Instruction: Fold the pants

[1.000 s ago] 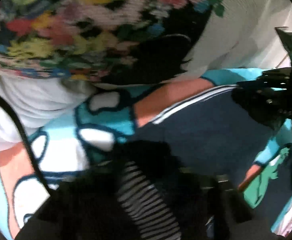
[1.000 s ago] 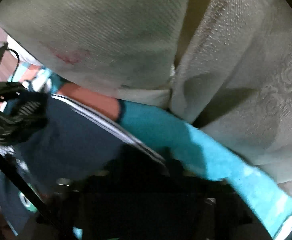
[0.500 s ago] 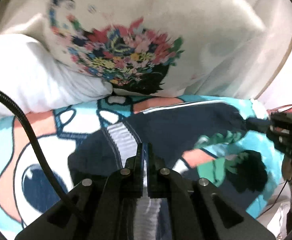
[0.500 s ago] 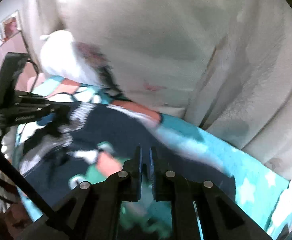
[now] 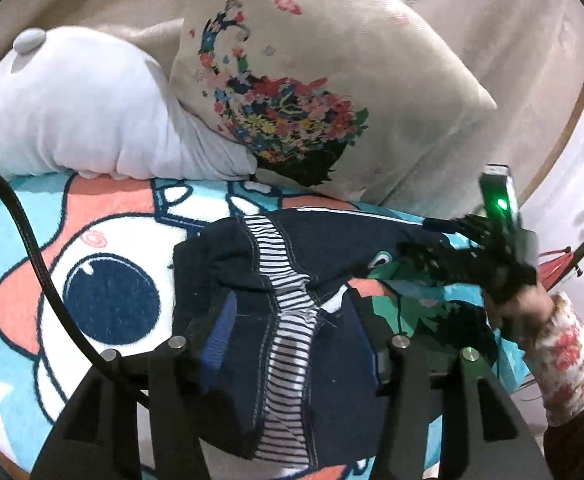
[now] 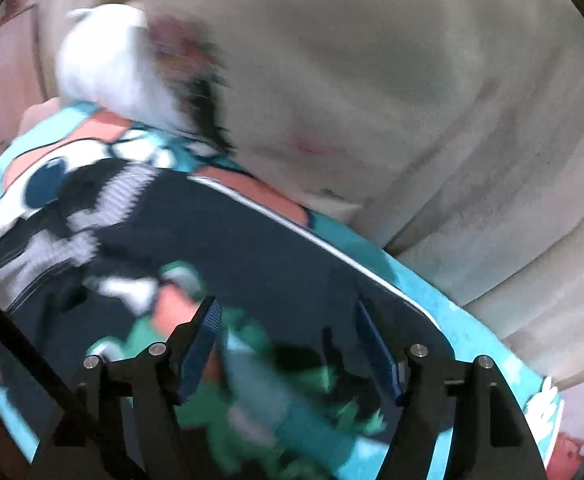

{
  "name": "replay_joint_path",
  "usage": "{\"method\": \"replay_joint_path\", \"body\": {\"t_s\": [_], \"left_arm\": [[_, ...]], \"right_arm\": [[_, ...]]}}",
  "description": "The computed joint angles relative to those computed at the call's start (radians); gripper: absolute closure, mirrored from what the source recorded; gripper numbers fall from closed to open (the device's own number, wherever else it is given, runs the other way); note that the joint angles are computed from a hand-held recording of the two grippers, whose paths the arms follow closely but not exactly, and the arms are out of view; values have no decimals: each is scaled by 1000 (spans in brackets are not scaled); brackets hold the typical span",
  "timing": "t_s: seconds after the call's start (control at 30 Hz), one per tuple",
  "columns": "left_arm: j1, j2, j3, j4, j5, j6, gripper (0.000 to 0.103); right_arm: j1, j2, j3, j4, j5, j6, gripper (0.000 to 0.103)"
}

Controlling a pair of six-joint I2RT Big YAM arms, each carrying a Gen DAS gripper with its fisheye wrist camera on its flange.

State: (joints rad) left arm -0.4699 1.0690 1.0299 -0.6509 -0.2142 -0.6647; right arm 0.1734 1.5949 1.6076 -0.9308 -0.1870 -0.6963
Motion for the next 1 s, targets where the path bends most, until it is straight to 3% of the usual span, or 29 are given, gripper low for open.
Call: {"method": "replay_joint_path", "body": {"t_s": [0.2,0.37,0.5,0.53,0.57,0.67,0.83,1.0], "left_arm": [[87,57,15,42,116,-1,50],[122,103,20,84,186,-8,50],[127,131,27,85,199,-12,50],[127,134,30,86,198,-11,50],[127,137,33,84,199,-11,50],[126,144,34,93,200,-19,50],[114,125,23,95,168,-36,48],[114,88,-2,102,151,-66,46]], "right_arm": [[35,155,190,-99,-39,24,31],[77,262,286,-132,13,-44,31],[74,269,270,-103,-46,-43,31],[74,269,269,-108,-49,-32,40],[72,269,276,-133,-66,-17,60],[76,262,286,-205,-94,-27,92],[79,202,219,-168,-105,-16,97],[50,122,163,-153,-195,-6,98]]}}
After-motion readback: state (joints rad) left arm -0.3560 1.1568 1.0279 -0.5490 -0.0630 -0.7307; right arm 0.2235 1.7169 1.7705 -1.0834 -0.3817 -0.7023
